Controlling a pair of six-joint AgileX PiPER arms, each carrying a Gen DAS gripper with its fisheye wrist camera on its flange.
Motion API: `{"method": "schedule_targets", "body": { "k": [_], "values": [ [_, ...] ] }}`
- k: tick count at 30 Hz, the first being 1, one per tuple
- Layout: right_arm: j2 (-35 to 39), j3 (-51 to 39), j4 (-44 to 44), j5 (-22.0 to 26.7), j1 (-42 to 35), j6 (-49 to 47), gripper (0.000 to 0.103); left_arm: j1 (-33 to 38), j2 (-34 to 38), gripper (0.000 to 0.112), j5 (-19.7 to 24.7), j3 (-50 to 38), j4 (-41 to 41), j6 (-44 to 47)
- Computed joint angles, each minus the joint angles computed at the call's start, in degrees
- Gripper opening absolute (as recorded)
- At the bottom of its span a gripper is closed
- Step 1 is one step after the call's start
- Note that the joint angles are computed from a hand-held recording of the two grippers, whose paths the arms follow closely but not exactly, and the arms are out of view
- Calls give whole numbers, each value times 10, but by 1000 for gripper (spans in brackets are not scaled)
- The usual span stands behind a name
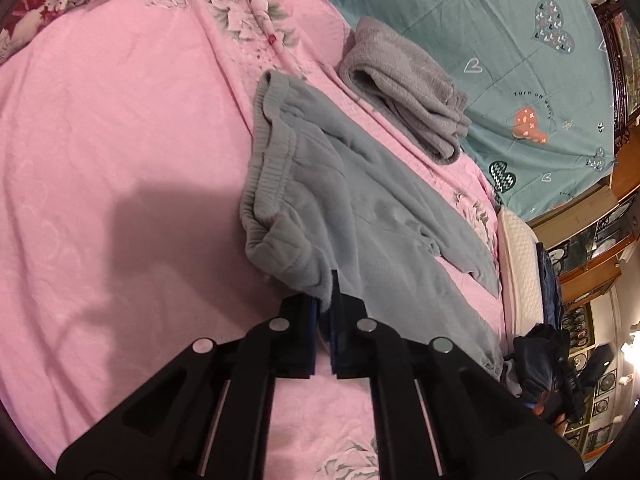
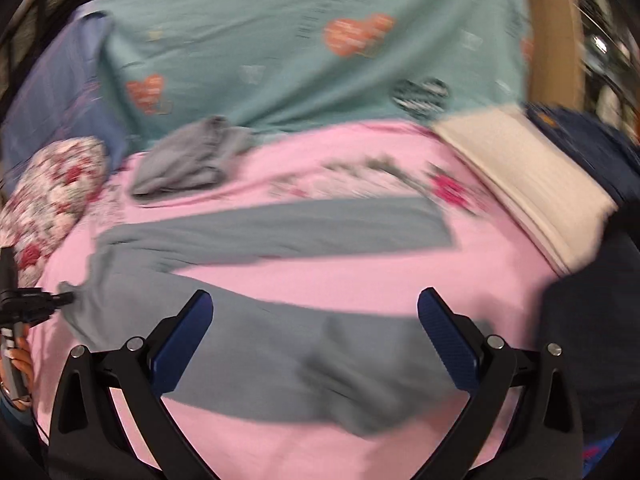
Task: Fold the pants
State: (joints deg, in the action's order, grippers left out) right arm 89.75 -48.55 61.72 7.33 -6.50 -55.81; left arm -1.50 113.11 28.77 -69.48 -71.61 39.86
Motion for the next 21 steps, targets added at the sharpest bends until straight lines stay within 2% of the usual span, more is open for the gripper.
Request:
{"method": "schedule_targets", "body": {
  "k": [1, 4, 5, 6, 8, 10, 13, 16, 17, 18, 19, 20, 21],
  "values": [
    [1, 8, 13, 30, -44, -9, 102, 9, -9, 4, 0, 11, -28, 28],
    [36, 29, 109, 180, -194, -87, 102, 48, -35, 4, 10, 43, -128, 115],
    [49, 38, 142, 220, -229, -120, 102, 60, -42, 4, 13, 50, -143, 129],
    [49, 53, 171, 238, -243, -159, 102, 62, -50, 4, -2, 53, -135, 120],
    [34, 75, 192, 244, -240, -203, 102, 74, -58, 4, -6, 56, -117, 102],
    [31, 76, 165, 255, -233, -176, 102, 79, -61, 3, -10, 52, -92, 75],
    [67, 61, 145, 332, -241, -136, 102, 103, -73, 3, 3, 54, -109, 85],
    [137, 59, 170, 451, -242, -122, 102, 120, -107, 3, -2, 70, -145, 126],
    [148, 63, 181, 474, -233, -119, 102, 120, -116, 3, 1, 69, -132, 121],
    [136, 75, 201, 473, -215, -138, 102, 112, -122, 3, -8, 63, -99, 98],
    [136, 76, 202, 493, -203, -135, 102, 99, -128, 3, -22, 56, -59, 69],
    [144, 72, 212, 514, -179, -113, 102, 89, -132, 3, -31, 50, -26, 45],
    [146, 68, 219, 512, -154, -85, 102, 84, -133, 3, -29, 43, -9, 34]
  ]
}}
